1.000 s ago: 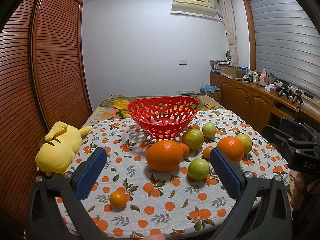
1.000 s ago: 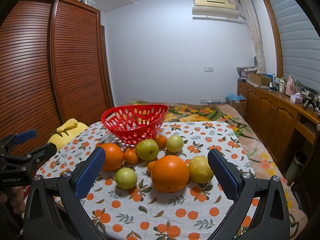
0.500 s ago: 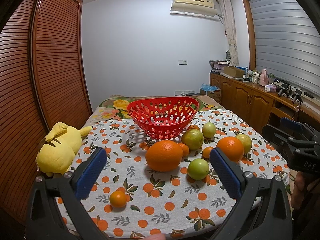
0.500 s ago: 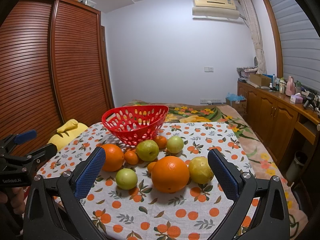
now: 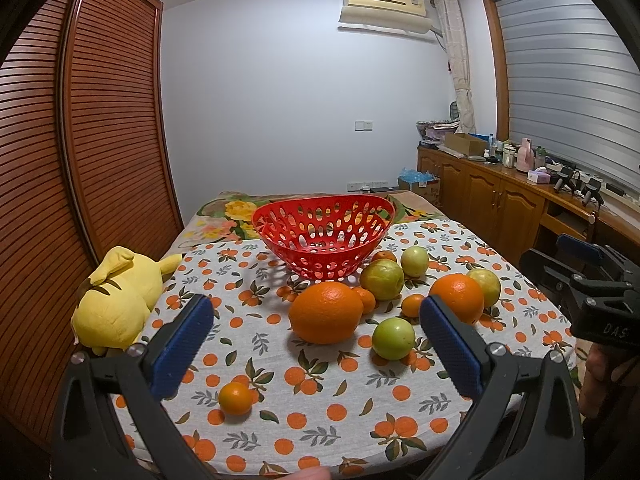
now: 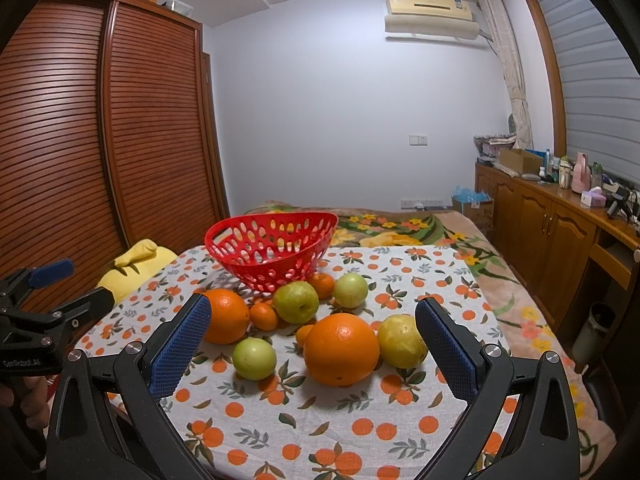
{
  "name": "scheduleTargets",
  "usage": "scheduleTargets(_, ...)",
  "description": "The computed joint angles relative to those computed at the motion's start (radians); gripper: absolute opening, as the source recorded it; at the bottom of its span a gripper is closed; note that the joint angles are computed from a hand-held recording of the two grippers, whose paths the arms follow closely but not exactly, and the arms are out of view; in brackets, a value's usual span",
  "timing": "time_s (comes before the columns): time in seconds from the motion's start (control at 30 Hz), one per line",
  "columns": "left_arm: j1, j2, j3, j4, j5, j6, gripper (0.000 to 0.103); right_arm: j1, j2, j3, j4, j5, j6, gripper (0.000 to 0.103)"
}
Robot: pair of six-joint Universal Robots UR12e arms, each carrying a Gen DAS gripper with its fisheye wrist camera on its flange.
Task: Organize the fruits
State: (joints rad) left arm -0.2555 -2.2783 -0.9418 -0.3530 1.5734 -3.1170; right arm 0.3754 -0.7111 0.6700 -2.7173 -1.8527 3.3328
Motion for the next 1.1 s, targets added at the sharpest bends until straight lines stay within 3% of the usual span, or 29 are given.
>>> scheduleTargets(0.77,0.016,0.002,-0.008,-0.068,-0.030,-0.004,0.103,0.000,0.024,-0.039,0.049,0.028,0.001,0.103)
scheduleTargets(1.1,0.034,-0.008,-0.015,-0.128,-0.038,-0.010,0.103,-0.011,0.078,-0.116,0.148,0.141,0.009,0.095)
